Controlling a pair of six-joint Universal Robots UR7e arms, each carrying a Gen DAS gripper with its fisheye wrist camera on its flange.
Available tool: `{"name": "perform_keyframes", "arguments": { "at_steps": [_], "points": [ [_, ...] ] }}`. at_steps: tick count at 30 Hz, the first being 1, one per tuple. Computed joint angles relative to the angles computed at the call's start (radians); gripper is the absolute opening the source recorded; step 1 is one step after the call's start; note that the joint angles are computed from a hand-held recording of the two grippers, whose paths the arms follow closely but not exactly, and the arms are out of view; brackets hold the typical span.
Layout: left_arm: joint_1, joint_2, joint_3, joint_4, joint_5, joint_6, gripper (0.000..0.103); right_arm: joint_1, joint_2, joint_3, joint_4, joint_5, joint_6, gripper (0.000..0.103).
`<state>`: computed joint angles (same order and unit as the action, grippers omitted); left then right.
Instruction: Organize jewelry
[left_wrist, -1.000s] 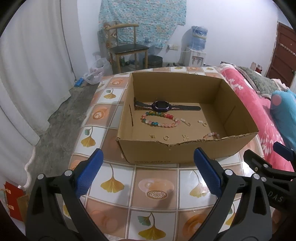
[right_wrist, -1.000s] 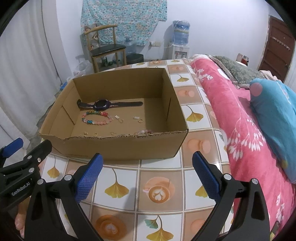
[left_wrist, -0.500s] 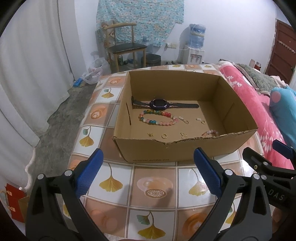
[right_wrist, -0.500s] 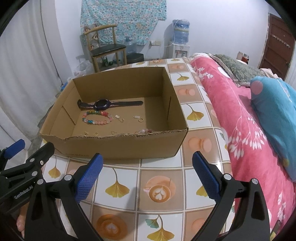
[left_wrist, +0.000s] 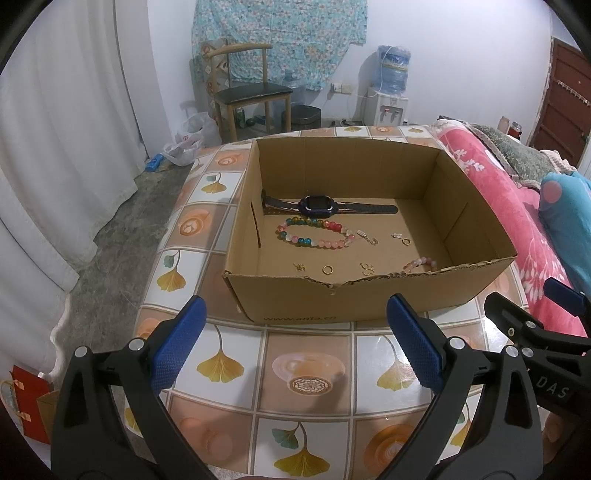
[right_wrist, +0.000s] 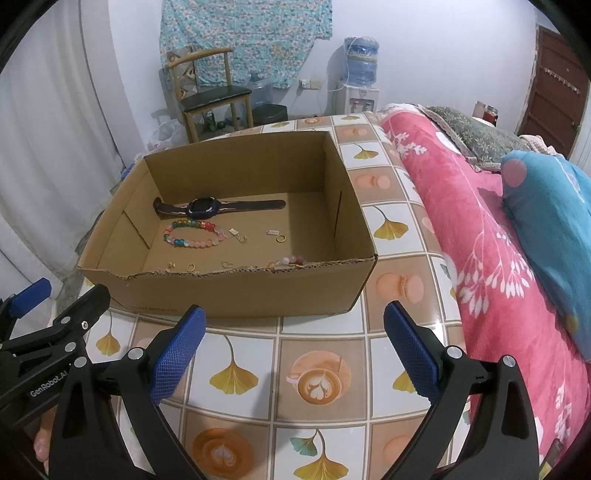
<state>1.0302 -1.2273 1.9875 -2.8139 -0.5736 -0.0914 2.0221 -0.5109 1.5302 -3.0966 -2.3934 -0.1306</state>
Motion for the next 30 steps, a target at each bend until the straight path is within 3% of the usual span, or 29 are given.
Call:
{"name": "perform_keyframes", "arguments": {
  "at_steps": [30],
  "points": [
    [-0.001,0.0,-0.003,0.008,0.0,-0.007,0.095,-0.002,-0.001,0.004,0.001,0.004,0.007,0.094]
  ]
}}
